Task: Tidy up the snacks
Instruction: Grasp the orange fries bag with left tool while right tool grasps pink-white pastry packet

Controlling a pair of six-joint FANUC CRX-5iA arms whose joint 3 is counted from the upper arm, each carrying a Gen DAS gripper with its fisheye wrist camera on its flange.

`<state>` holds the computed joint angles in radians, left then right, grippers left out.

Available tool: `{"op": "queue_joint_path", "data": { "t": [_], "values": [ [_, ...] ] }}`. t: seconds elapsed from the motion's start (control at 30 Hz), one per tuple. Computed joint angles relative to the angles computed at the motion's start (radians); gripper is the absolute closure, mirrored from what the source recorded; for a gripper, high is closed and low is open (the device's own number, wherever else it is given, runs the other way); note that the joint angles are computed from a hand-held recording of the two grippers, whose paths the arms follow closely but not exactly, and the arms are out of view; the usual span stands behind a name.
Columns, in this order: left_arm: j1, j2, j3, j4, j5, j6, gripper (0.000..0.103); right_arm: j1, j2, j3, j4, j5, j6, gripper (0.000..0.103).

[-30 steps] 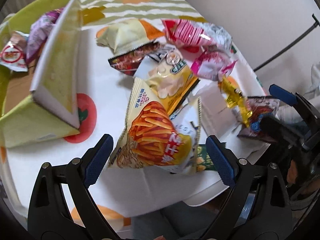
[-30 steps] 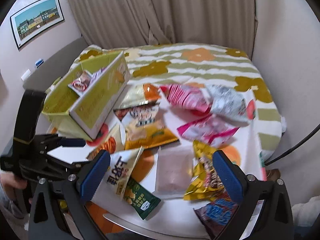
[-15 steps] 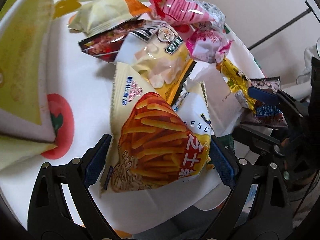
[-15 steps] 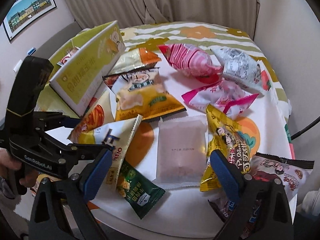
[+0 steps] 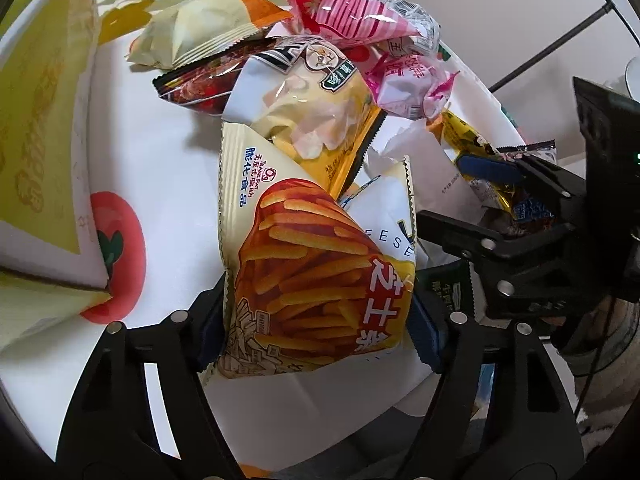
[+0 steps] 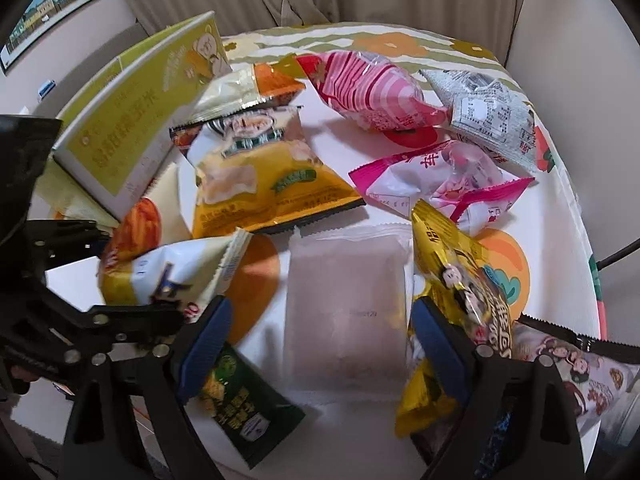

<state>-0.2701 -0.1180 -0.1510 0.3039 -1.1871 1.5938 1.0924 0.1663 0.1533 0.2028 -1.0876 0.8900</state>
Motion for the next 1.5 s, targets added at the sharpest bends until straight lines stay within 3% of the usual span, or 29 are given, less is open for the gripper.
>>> {"op": "queue_joint_path", "data": {
  "t": [0.53, 0.63, 0.8, 0.87, 1.5],
  "values": [
    [-0.017, -0.033, 0.012, -0.052, -0.008, 0.098, 0.031, 0.021, 0.089, 0.064, 0.058, -0.073, 0.06, 0.016],
    [-0.016, -0.045, 0.009, -0.059, -0.005, 0.114, 0.031, 0.033, 0.099, 0.064, 0.082, -0.087, 0.071, 0.023],
    [-0.018, -0.061, 0.003, -0.072, -0.005, 0.15, 0.031, 0.047, 0.084, 0.036, 0.107, -0.089, 0.073, 0.032],
    [-0.02, -0.066, 0.002, -0.078, -0.006, 0.164, 0.031, 0.053, 0.077, 0.02, 0.132, -0.091, 0.07, 0.043],
    [-0.058, -0.122, 0.097, -0.188, -0.048, 0.319, 0.031, 0.058, -0.031, -0.007, 0.143, -0.017, 0.052, 0.046]
  ]
}}
